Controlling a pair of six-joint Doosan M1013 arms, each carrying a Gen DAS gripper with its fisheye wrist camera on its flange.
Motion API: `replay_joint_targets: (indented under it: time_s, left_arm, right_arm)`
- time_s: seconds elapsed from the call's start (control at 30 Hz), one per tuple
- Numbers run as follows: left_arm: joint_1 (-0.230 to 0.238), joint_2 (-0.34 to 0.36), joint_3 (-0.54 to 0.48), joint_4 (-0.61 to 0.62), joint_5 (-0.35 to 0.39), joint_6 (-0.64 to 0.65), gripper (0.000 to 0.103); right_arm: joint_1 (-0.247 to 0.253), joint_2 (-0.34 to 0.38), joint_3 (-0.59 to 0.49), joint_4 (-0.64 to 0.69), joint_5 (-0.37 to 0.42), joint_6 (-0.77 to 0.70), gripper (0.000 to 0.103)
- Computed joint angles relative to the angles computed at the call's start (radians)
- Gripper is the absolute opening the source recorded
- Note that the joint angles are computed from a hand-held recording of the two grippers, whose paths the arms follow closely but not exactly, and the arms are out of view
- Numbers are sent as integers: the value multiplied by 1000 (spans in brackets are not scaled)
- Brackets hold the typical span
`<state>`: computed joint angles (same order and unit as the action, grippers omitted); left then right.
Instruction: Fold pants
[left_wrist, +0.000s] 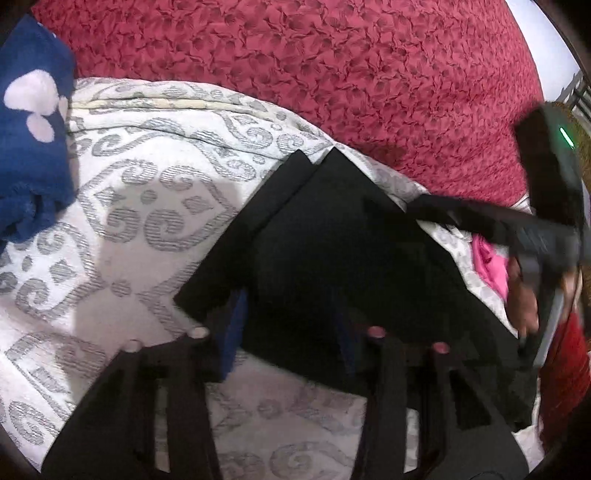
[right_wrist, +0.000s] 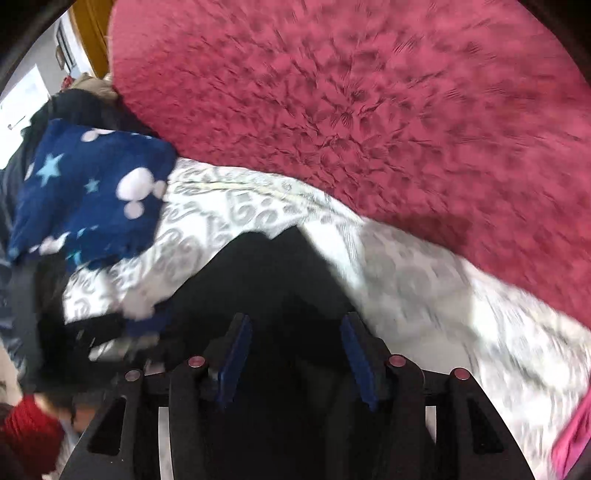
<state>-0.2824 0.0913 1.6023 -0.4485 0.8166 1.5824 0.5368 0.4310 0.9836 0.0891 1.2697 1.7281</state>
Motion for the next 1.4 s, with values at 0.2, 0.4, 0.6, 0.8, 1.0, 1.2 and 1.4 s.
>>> replay_joint_targets:
  time_s: [0.2, 0.4, 0.6, 0.8, 1.0, 1.2, 1.4]
  left_arm:
    - [29, 1, 9, -72, 7, 5, 12]
    - [20, -23, 25, -59, -39, 22, 4]
    - [4, -37, 31, -19, -55, 27, 4]
    - [10, -11, 17, -32, -19, -17, 32]
    - [17, -48, 38, -69, -69, 14, 3]
    - [2, -138, 67, -48, -190, 29, 3]
    - [-1, -55, 22, 176, -45, -146, 5]
  right_arm:
    - [-59, 67, -46, 237, 39, -11, 59]
    - [-36, 76, -59, 155, 21, 12, 2]
    - [-31, 75, -86, 120, 43, -74, 53]
    - [-55, 102, -91, 173, 67, -11, 7]
    - [-57, 49, -29, 227, -38, -47, 2]
    - [-51, 39, -52, 310, -94, -104, 2]
    - [-14, 151, -171, 197, 60, -57, 6]
